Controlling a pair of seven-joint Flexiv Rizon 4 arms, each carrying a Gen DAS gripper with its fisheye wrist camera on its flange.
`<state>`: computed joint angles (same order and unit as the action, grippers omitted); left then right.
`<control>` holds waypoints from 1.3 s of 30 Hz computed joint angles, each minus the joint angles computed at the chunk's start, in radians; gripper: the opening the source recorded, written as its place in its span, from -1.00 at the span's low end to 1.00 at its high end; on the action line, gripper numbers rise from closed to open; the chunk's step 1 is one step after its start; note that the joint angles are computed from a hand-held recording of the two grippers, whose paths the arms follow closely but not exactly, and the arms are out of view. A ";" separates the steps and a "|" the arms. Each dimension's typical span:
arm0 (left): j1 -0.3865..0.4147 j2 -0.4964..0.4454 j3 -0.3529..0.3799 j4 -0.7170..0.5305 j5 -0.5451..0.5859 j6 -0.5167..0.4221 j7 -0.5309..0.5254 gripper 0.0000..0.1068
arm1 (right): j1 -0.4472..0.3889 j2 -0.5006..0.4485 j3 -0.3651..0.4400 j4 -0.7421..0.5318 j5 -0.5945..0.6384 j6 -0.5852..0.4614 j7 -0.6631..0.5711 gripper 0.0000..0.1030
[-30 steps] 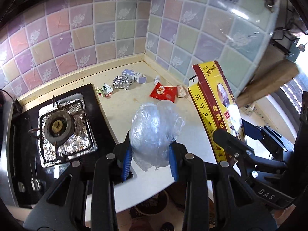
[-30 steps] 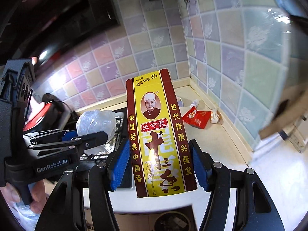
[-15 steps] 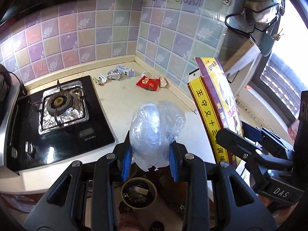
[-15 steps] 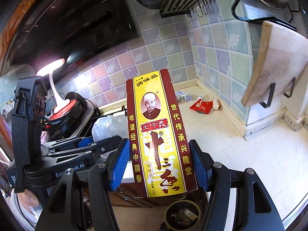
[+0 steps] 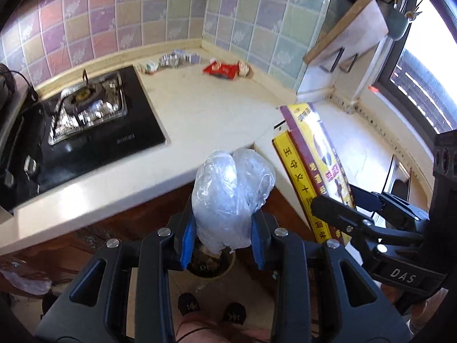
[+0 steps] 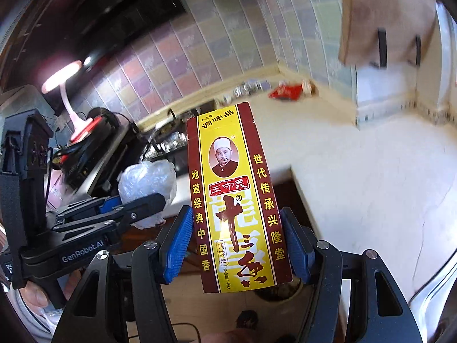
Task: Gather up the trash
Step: 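Carry the plastic bag and spice box down over the black bin, then open both tools to drop the bag and box into the bin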
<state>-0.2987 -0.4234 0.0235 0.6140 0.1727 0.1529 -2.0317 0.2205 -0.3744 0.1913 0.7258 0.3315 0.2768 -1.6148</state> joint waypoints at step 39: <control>0.187 -0.342 -0.028 0.702 -0.289 0.554 0.300 0.24 | 0.150 -0.562 -0.021 0.476 -0.361 0.474 0.199 0.61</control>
<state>-0.1121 -0.7656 -0.0044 1.3158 -0.1158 0.7072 -1.7316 0.3707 -0.9363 0.1699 1.2020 -0.0296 0.7512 -1.4158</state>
